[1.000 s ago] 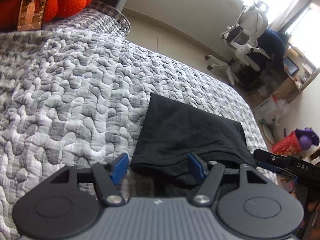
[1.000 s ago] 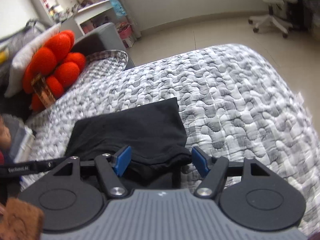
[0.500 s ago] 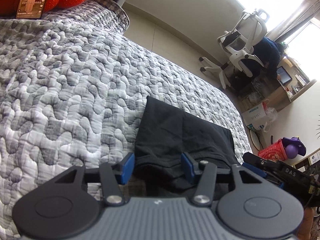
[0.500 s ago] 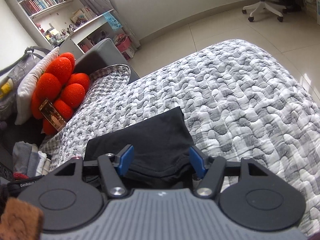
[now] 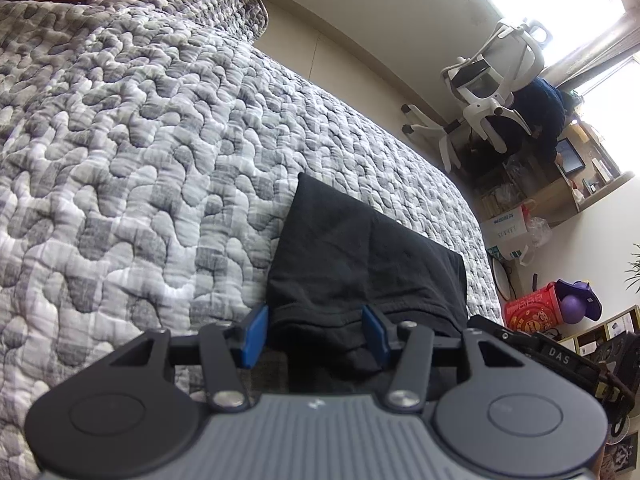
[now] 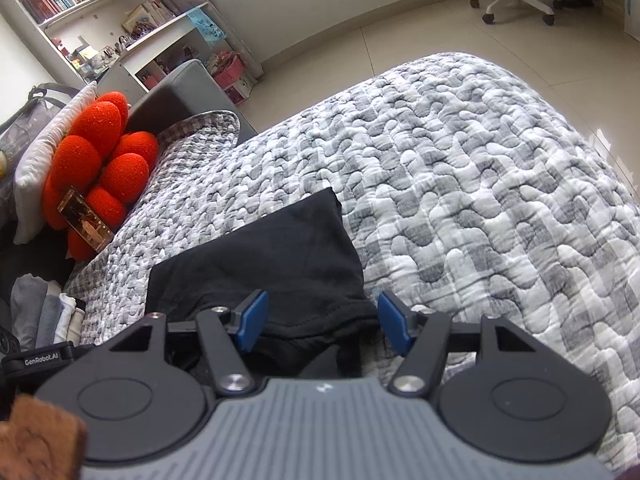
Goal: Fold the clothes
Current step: 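Close both grippers on the edge of the folded black bundle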
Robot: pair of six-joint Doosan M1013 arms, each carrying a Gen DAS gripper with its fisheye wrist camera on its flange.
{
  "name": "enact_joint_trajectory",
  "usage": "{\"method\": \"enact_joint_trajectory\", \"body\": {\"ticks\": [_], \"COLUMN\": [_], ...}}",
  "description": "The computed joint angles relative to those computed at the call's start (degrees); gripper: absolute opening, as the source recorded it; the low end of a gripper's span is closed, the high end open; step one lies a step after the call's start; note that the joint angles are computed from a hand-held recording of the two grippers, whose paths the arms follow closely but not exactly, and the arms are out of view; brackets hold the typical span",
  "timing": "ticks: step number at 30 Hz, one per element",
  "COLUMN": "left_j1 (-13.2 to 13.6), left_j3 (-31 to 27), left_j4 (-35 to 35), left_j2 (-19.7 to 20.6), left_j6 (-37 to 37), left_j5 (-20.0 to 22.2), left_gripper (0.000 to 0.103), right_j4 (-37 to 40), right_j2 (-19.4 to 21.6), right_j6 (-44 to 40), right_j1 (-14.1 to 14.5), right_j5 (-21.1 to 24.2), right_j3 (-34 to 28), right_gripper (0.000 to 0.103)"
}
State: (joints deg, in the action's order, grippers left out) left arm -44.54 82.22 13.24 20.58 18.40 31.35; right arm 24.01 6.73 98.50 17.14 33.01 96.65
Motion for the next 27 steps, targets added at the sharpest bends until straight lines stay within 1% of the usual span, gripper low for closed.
{"method": "enact_joint_trajectory", "body": {"ticks": [3, 6, 10, 11, 12, 13, 14, 15, 16, 17, 18, 20, 21, 23, 24, 27], "left_j1": [-0.02, 0.03, -0.09, -0.26, -0.43, -0.47, -0.42, -0.28, -0.15, -0.09, -0.09, -0.14, -0.12, -0.05, -0.04, 0.54], "left_j3": [-0.31, -0.51, -0.48, -0.62, -0.78, -0.80, -0.63, -0.33, -0.19, -0.17, -0.04, 0.32, 0.43, 0.62, 0.54, 1.13], "left_j4": [0.18, 0.24, 1.34, 2.18, 3.02, 3.34, 3.24, 2.67, 2.12, 2.17, 2.47, 3.06, 2.24, -0.50, -1.41, -6.44], "left_j2": [0.16, 0.36, 0.74, 0.88, 1.02, 1.03, 0.93, 0.71, 0.53, 0.34, 0.11, -0.36, -0.46, -0.44, -0.37, -0.23], "left_j6": [0.47, 0.36, -0.81, -1.32, -1.81, -2.41, -2.87, -3.14, -3.27, -3.58, -3.96, -4.82, -4.04, -0.89, 0.02, 3.02], "left_j5": [0.17, 0.22, -0.62, -0.63, -0.60, -0.64, -0.91, -1.35, -1.09, -0.24, 0.45, 1.29, 1.31, 0.63, 0.44, -2.72], "left_gripper": [0.051, 0.049, 0.049, 0.049, 0.049, 0.049, 0.049, 0.048, 0.045, 0.042, 0.041, 0.041, 0.041, 0.041, 0.042, 0.042], "right_j4": [1.85, 5.83, 10.74, 13.17, 17.56, 21.82, 26.11, 29.43, 30.55, 30.79, 30.55, 29.99, 29.07, 25.61, 23.51, 18.84], "right_j2": [0.17, 0.05, -0.07, -0.03, 0.10, 0.25, 0.46, 0.66, 0.66, 0.57, 0.49, 0.27, 0.15, -0.09, -0.21, -0.57], "right_j6": [-0.49, -2.47, -6.01, -7.74, -10.70, -13.54, -16.00, -17.20, -17.20, -16.98, -16.66, -15.88, -15.26, -14.31, -13.89, -14.08], "right_j1": [-0.27, -0.98, -1.85, -2.18, -2.73, -3.28, -3.86, -4.35, -4.57, -4.82, -5.02, -5.40, -5.49, -5.18, -4.90, -4.09], "right_j5": [-0.55, -0.81, -0.27, -0.04, 0.51, 1.19, 2.22, 3.17, 3.31, 3.73, 4.23, 5.08, 5.38, 5.47, 5.41, 4.70], "right_j3": [0.37, 0.87, 1.39, 1.60, 1.94, 2.29, 2.64, 2.97, 3.14, 3.12, 3.04, 2.91, 2.78, 2.29, 1.99, 1.68], "right_gripper": [0.065, 0.065, 0.060, 0.060, 0.059, 0.058, 0.054, 0.051, 0.050, 0.049, 0.047, 0.046, 0.045, 0.044, 0.049, 0.053]}}
